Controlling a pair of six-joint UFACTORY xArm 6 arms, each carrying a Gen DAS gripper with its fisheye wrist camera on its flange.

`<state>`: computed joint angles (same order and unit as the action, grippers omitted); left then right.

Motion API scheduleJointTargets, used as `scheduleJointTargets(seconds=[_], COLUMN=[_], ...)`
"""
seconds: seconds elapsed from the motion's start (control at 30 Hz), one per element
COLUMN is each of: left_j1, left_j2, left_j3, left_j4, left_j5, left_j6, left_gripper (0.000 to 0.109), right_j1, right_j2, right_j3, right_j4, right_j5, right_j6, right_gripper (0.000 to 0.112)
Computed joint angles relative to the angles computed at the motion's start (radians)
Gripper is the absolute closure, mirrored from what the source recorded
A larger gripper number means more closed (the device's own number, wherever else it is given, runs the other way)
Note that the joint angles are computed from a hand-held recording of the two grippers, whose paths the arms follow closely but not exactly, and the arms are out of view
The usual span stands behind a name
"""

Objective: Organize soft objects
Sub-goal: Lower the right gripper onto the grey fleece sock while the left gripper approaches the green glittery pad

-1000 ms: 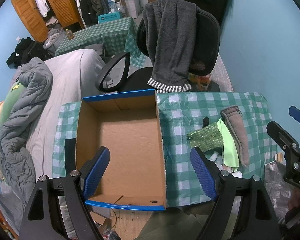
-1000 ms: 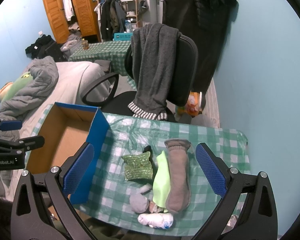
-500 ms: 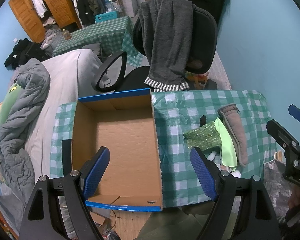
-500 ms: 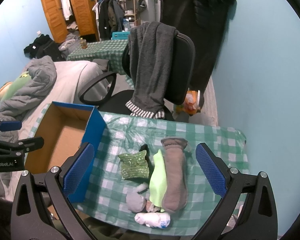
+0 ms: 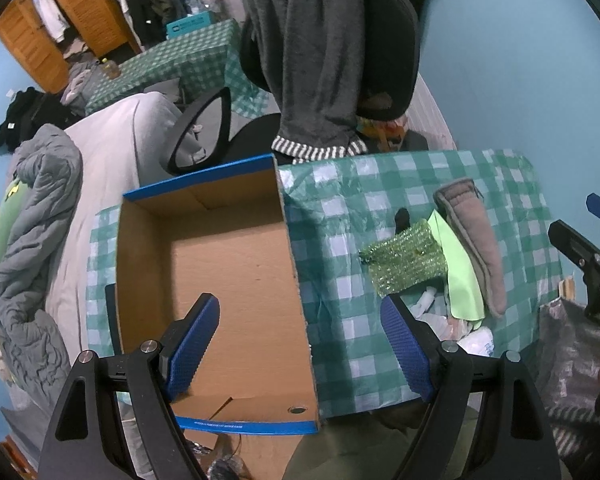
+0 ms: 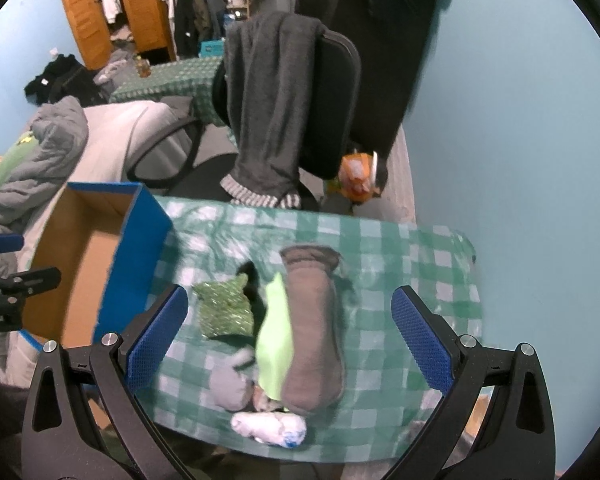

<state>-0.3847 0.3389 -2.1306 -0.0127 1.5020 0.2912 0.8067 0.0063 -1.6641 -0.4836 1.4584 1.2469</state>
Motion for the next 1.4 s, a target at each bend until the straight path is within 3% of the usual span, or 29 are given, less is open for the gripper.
scheduleJointTargets(seconds=[0.53,1.07,1.4], left_j1=[-0.072,-0.132,-0.146], left_j2=[0.027,0.071,0.073], left_j3=[0.086,0.131,0.197], left_j4=[0.017,0.046,0.022], left_j5=[-0.039,-0.052,-0.103], left_j6=[0.036,0.032,0.055], left_gripper=[0.024,0.024,0.024], right_j1=[-0.13,-0.181,-0.207], right_j2=[-0.075,-0.048,-0.05], right_j3=[0.251,0.346,0.388], right_j4=[0.193,0.282,0.336], right_j5=[-0.19,-0.278,-0.315], right_j6=[-0.062,-0.156,-0.176], right_gripper=[0.012,0.012,0.024])
